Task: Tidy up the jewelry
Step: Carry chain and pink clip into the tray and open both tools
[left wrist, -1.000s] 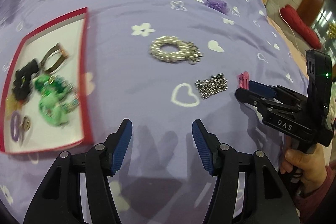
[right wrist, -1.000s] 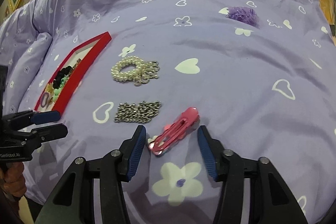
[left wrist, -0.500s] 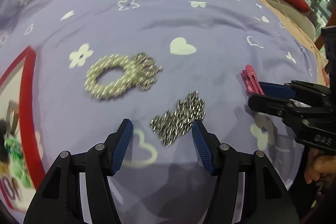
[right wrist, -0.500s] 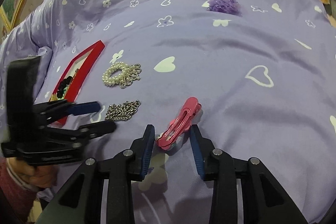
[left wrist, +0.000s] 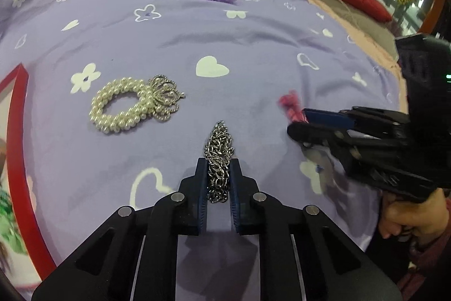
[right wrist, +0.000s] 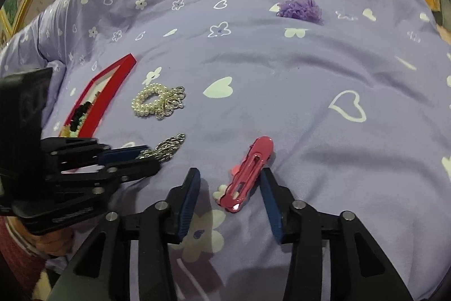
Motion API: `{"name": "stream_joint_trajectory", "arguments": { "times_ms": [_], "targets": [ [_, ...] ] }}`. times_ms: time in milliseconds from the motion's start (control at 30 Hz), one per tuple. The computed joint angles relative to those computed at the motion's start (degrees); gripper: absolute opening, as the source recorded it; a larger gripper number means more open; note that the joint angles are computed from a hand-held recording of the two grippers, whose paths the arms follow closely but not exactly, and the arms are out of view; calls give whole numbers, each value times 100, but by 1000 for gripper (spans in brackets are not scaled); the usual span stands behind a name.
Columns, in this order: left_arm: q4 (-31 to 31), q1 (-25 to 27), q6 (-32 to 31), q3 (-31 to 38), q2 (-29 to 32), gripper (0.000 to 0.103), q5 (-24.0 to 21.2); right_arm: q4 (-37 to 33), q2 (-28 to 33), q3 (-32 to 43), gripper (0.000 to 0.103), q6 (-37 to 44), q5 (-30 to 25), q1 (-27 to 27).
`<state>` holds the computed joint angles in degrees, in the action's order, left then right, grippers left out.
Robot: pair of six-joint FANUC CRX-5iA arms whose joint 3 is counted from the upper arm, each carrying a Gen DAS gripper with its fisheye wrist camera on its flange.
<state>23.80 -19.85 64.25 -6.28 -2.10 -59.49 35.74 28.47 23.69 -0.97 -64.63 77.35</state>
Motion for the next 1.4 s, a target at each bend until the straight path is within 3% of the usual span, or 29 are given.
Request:
{"name": "stream_joint_trajectory", "arguments": {
  "times_ms": [33, 400, 833, 1167, 1400],
  "targets": [
    [22, 26, 35, -58, -58, 12, 9, 32, 26, 25, 20, -31, -88, 10],
    [405, 390, 149, -612, -847, 10, 180, 399, -122, -161, 20, -271, 282, 87],
    [580, 1101, 317, -1116, -1699, 10, 193, 321, 248, 624, 20, 276, 610, 154],
    [731, 1910, 273, -1443, -2257, 10, 60, -194, 1112, 2207, 20, 1391, 426, 135],
    [824, 2494, 182, -1528, -2488, 10, -53, -715, 2146, 4153, 20, 2420, -86, 103]
  ]
}}
